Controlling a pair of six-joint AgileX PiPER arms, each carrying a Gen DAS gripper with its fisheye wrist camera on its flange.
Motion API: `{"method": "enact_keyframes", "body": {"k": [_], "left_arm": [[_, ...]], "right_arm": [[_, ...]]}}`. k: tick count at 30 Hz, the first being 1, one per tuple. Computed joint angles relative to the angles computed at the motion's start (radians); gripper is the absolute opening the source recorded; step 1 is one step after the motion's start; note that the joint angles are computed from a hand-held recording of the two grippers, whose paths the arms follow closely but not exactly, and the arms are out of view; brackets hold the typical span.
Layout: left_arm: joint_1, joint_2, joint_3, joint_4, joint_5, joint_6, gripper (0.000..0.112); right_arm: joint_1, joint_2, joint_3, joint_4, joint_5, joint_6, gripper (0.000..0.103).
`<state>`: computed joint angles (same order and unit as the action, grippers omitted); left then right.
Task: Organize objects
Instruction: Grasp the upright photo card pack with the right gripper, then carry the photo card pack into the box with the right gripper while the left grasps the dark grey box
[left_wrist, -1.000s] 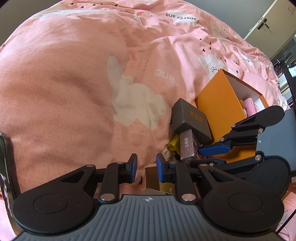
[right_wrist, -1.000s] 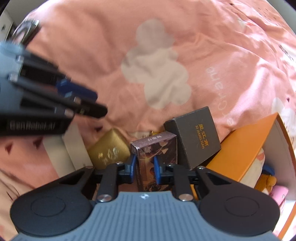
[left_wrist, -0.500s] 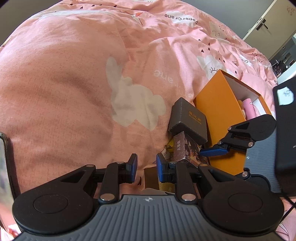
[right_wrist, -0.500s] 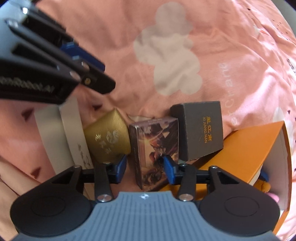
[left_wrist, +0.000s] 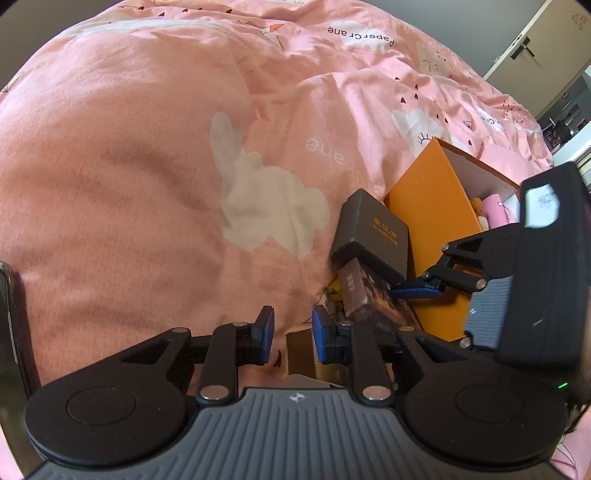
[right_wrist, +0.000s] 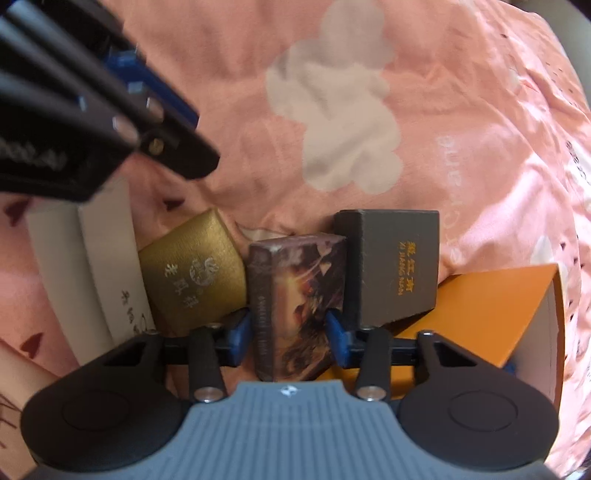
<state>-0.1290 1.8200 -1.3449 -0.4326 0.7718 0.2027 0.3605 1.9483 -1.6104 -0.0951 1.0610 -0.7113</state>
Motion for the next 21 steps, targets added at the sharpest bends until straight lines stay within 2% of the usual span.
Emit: {"method": "enact_keyframes", "body": {"k": [3,7,14,16,19,21], "left_arm": [[0.008,-0.002,-0.004,-0.051,0.013,0.041,0.026],[0.011,-0.001,-0.025,-0.086,0.026,0.055,0.043],[0.023,0.037,-0.129,-0.155,0.08,0.05,0.065],[0.019,0.071,-0.185,-0.183,0.112,0.058,0.068],[0.0,0.134,-0.271,-0.193,0.131,0.034,0.078],[-0.013,0.19,-0.34,-0.184,0.151,0.007,0.082]], "right_arm": [[-0.025,-0.052,0.013,0.058,-0.007,-0.002,0.024],[-0.081,-0.136,0.039,0.153,-0.015,-0.01,0.023],[-0.261,-0.23,-0.016,0.401,0.033,-0.04,0.023],[-0.326,-0.248,-0.039,0.473,0.052,-0.032,0.023],[-0.426,-0.269,-0.055,0.559,0.1,-0.008,0.023],[-0.471,-0.288,-0.024,0.561,0.078,0.011,0.023]]}}
